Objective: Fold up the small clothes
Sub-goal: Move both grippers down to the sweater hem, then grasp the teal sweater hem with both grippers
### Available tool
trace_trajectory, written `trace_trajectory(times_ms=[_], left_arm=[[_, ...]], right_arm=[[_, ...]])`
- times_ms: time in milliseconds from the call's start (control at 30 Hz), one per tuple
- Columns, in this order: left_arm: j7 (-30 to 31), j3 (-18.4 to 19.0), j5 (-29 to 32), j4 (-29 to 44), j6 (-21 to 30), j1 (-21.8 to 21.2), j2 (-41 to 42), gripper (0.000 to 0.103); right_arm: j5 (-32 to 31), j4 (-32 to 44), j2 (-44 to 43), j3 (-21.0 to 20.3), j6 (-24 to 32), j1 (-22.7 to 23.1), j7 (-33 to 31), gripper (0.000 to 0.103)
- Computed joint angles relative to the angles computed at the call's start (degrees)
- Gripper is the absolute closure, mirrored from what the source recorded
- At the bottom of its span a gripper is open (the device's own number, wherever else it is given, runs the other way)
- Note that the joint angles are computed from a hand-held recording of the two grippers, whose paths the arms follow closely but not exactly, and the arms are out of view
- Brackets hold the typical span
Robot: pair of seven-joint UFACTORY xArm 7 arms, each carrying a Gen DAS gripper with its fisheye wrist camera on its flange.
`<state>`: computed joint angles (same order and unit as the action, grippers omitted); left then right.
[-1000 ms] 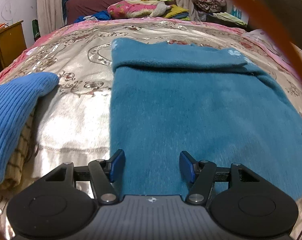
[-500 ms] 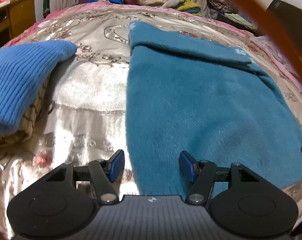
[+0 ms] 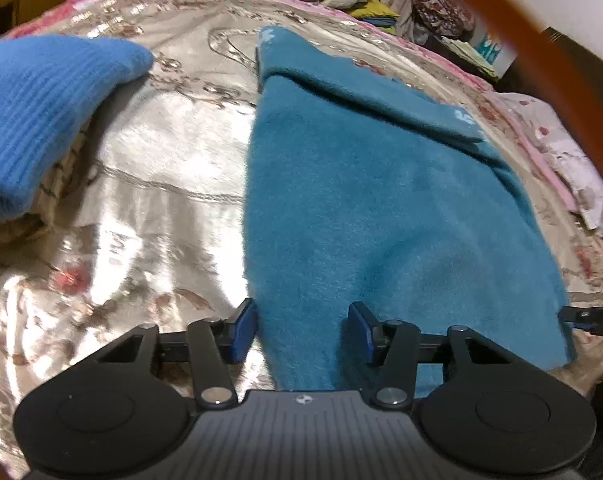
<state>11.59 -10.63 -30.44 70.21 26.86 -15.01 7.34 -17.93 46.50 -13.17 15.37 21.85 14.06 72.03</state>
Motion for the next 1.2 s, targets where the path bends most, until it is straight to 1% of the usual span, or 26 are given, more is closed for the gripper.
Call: trace_trajectory(times_ms=[33,67,167,233,300,333,367,400,467,500,533,633,700,733,767,833,867,900,933,967,1067,1133,1200], left_arm=[[1.06,-0.25,-1.66,0.18,1.02,0.41,-0.14,0.052],[2.4,-0.45,-3.36,0.28,2.15,0.75,-0.35,0.052],[3.78,-0.32,-5.36,0.23,4.07,0.79,-0.57,0.052],[2.69,-0.1,-5.15,0.68,4.15,0.45,0.0,0.052],[1.79,-0.02,-4.89,1.22,4.21,0.29,0.35,0.052],[1.21,0.05,-4.05,1.35,4.11,0.12,0.33,0.06],[1.1,0.09,-3.6,1.46,4.3,0.12,0.16,0.07],[1.73,0.05,-4.69,1.71,5.15,0.52,-0.05,0.089],[5.15,-0.19,-10.6,1.37,6.03,1.71,-1.27,0.088],[6.9,-0.06,-12.91,0.94,6.13,2.04,-2.15,0.088],[7.54,0.19,-13.39,0.6,5.97,1.91,-2.84,0.088],[6.68,0.81,-10.96,0.64,6.17,1.02,-2.53,0.088],[3.94,1.02,-7.31,1.26,6.84,0.35,-0.97,0.088],[2.3,1.03,-5.37,1.45,7.0,0.02,-0.38,0.088],[1.95,0.87,-4.96,1.26,6.88,-0.03,-0.18,0.088],[2.62,0.49,-5.68,0.92,6.59,0.16,-0.49,0.087],[2.96,0.43,-5.96,1.12,7.0,0.31,-0.48,0.086],[3.11,0.43,-6.12,1.58,7.51,0.43,-0.22,0.083],[3.21,0.42,-6.37,1.99,7.82,0.55,0.1,0.082],[3.26,0.39,-6.71,2.43,7.84,0.66,0.52,0.082],[3.76,-0.02,-8.7,3.92,6.69,1.04,2.35,0.081],[3.53,-0.45,-8.81,4.85,5.69,0.97,3.56,0.081],[4.03,-0.92,-8.55,4.89,5.01,0.97,3.78,0.081]], right_arm=[[0.19,0.12,0.19,-0.08,-0.27,0.08,-0.11,0.063],[0.81,0.19,0.38,-0.37,-0.76,0.41,-0.74,0.066],[4.1,0.32,0.84,-1.63,-2.32,1.97,-4.41,0.077],[4.87,0.99,1.46,-1.59,-1.83,2.1,-5.64,0.077],[5.18,2.06,2.8,-1.56,-1.14,2.07,-6.14,0.075],[5.42,2.27,3.29,-1.68,-1.51,2.05,-5.92,0.075],[5.7,2.52,3.71,-1.89,-2.01,2.11,-6.04,0.075],[6.09,2.76,3.97,-2.11,-2.24,2.23,-6.32,0.079],[7.74,2.98,3.75,-2.72,-2.01,2.8,-7.58,0.087],[8.34,2.44,2.9,-2.93,-2.77,2.88,-7.85,0.089],[8.19,1.66,1.58,-2.86,-3.81,2.55,-7.45,0.09],[5.41,0.17,-2.61,-1.07,-4.74,-0.14,-4.67,0.093],[3.11,0.69,-3.56,0.33,-2.18,-2.06,-3.8,0.094],[3.44,0.89,-3.16,0.18,-1.12,-2.11,-3.91,0.094],[4.98,0.89,-2.38,-0.61,-0.66,-1.45,-4.7,0.094],[6.34,1.31,-0.29,-0.88,0.23,-0.88,-4.58,0.091],[6.4,1.6,0.54,-0.91,0.19,-0.62,-4.48,0.086],[6.54,1.39,1.04,-1.05,-0.55,-0.32,-4.35,0.086],[6.01,0.73,1.0,-0.98,-1.71,-0.37,-3.52,0.085],[6.28,-0.08,0.87,-1.32,-3.34,-0.19,-3.39,0.082],[11.23,-2.94,0.17,-3.77,-8.72,1.66,-6.53,0.073],[13.34,-4.07,0.3,-4.11,-11.42,1.9,-7.8,0.072],[13.28,-4.11,1.21,-3.17,-13.07,1.05,-7.44,0.072]])
